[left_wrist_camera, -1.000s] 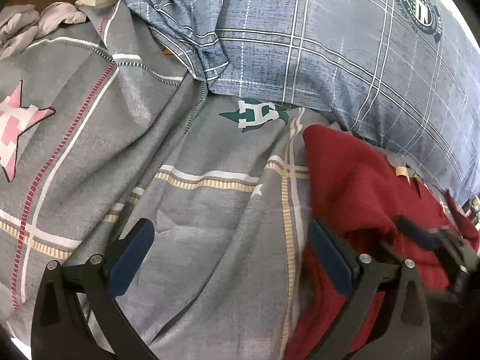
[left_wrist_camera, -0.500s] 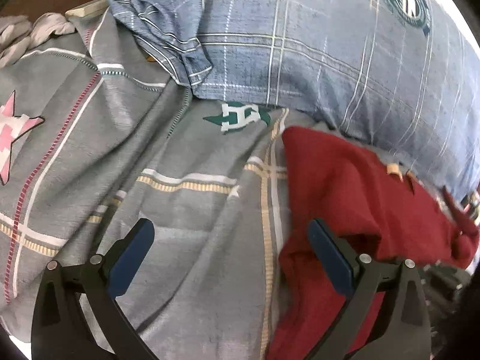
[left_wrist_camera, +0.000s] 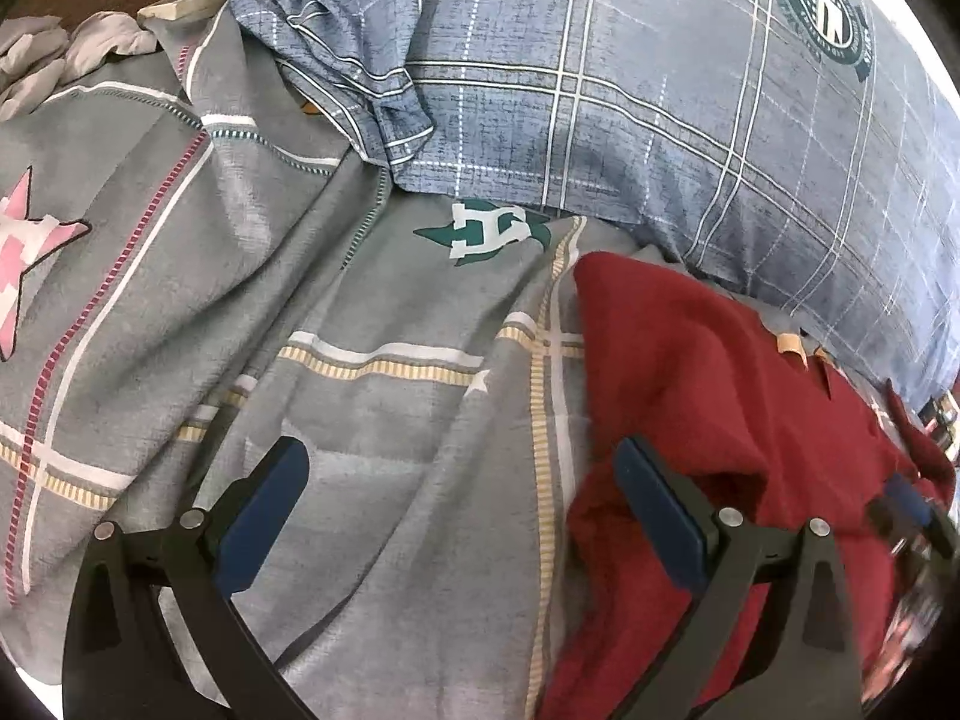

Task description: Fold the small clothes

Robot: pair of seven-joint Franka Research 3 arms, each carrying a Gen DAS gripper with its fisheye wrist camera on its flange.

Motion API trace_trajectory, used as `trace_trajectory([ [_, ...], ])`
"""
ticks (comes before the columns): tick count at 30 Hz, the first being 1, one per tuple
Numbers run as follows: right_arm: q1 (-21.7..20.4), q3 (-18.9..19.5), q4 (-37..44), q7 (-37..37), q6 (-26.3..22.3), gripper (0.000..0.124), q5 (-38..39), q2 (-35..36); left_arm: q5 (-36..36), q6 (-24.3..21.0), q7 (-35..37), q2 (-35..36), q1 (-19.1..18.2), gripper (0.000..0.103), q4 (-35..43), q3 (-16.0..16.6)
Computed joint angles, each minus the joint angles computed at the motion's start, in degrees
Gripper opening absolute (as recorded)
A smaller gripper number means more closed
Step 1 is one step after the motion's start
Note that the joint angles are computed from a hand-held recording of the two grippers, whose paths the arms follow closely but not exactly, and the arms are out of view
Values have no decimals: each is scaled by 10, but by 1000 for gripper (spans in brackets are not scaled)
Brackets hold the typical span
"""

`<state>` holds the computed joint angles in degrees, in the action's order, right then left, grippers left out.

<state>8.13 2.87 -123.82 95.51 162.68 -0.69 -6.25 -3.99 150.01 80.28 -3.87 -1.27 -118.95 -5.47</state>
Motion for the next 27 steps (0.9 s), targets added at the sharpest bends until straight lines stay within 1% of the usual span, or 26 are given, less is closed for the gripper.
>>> trace_trajectory([
  [1,-24,-2,-9,47,-1,74,-43,-13,4,-1,-3,1,0,102,0,-1],
  [3,-72,8,-14,142,-13,74,-137,-25,5,-2,-4,3,0,102,2,-1],
  [4,-87,8,-17,170,-21,74,-165,-29,6,-3,-5,4,0,102,2,-2],
  [6,-99,1,-12,188,-34,74,-184,-25,9,-3,-5,5,0,102,3,-2],
  [7,-105,-2,-6,198,-40,72,-195,-17,10,-4,-5,5,0,102,3,-2],
  [8,-102,-8,0,194,-43,68,-189,-9,10,-4,-5,6,1,102,3,-2],
  [9,-95,-18,0,171,-38,64,-165,-3,11,-4,-6,6,1,102,3,-2],
  [11,-84,-28,8,130,-30,50,-133,12,14,-5,-8,8,1,103,5,-2],
  [12,-82,-28,13,124,-31,45,-135,19,15,-5,-9,9,2,103,6,-2],
  [13,-78,-31,23,107,-39,29,-128,30,15,-6,-9,10,2,103,7,-2],
  [14,-74,-32,28,103,-46,9,-127,33,16,-6,-10,11,2,103,7,-2],
  [15,-71,-35,27,97,-45,5,-125,32,17,-6,-12,11,3,103,8,-2],
  [17,-68,-36,27,93,-42,5,-131,23,13,-5,-10,10,3,103,7,-2],
  [19,-72,-34,22,106,-29,5,-157,8,11,-2,-8,9,3,103,5,-2],
  [21,-81,-31,24,126,-30,5,-175,0,10,-1,-6,8,2,103,4,-2],
  [22,-89,-27,30,149,-37,5,-197,-2,9,0,-5,8,2,103,4,-3],
  [24,-98,-26,41,178,-54,5,-217,3,6,-2,-3,9,1,103,5,-3],
  [25,-98,-27,45,183,-61,5,-219,7,2,-4,5,10,-1,103,5,-4],
  [27,-94,-31,62,178,-96,5,-209,25,8,-3,7,10,-2,103,5,-6],
])
